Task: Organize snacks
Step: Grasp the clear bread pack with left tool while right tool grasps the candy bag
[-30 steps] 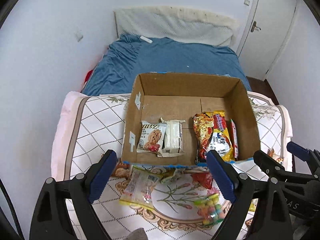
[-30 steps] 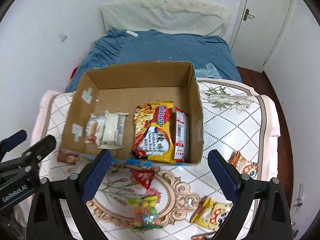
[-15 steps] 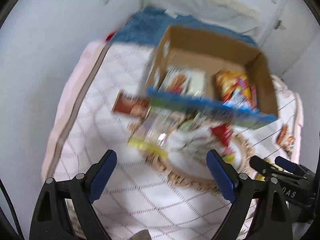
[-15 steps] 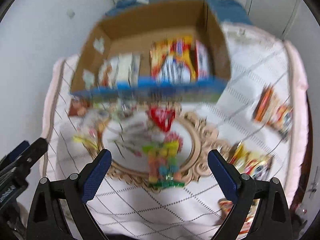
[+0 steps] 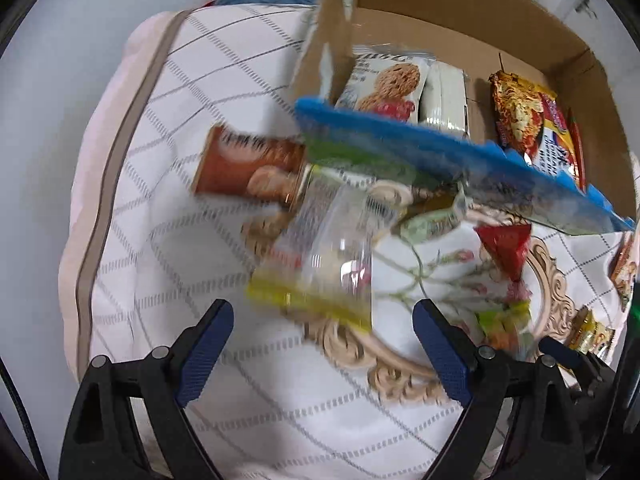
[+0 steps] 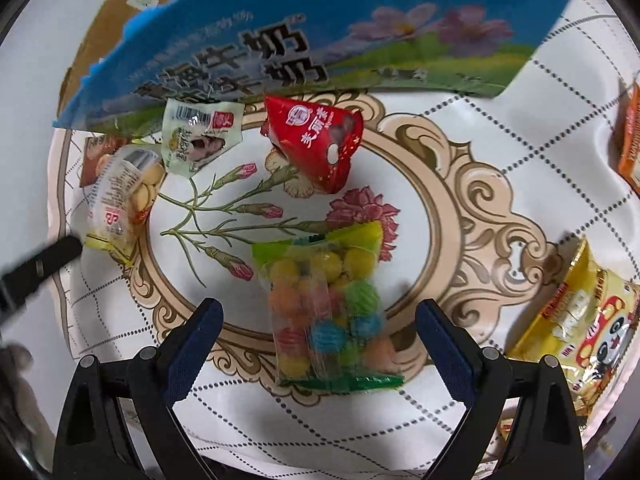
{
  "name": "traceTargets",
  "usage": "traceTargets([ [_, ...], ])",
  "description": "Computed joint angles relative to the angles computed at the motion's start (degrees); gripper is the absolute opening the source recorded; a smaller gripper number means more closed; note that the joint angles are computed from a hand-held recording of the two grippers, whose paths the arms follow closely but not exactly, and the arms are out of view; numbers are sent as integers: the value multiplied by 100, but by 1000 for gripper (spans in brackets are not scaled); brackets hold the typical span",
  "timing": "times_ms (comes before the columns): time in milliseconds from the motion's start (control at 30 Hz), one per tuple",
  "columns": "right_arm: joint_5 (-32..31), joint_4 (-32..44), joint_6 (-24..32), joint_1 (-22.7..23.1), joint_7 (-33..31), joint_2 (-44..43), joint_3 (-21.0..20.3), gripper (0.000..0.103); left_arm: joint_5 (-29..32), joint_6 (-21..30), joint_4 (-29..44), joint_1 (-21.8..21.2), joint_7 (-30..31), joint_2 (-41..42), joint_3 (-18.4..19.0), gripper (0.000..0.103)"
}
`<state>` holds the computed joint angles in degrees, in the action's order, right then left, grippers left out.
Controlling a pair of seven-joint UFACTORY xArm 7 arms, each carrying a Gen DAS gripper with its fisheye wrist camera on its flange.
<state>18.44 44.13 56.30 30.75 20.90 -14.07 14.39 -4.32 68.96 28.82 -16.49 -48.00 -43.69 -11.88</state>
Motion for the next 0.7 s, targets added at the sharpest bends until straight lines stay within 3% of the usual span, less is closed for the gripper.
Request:
traceTargets([
  [267,-135,335,186,-94,315,483,1,99,57,-496,424,149,1507,1469,511,92],
  [500,-207,731,483,-93,336,969,43,96,-312,-712,416,204,2195,1914,594,90],
  [533,-266,795,500,-86,337,1065,56,93,-298,-787,349,221,2221,1865,572,85],
  [567,-323,845,496,-53,378,1140,93,90,-252,-838,296,248,2234,1833,551,67],
  [600,-470,901,529,-26,386,1193,122,87,-148,-834,281,284,2219,1847,510,57],
  [633,-668,986,582,15,446,1269,163,77,-126,-851,220,286,2227,1777,497,57],
  [700,-762,1045,556,88,520,1331,208,68,-106,-876,116,288,2187,1614,467,53],
])
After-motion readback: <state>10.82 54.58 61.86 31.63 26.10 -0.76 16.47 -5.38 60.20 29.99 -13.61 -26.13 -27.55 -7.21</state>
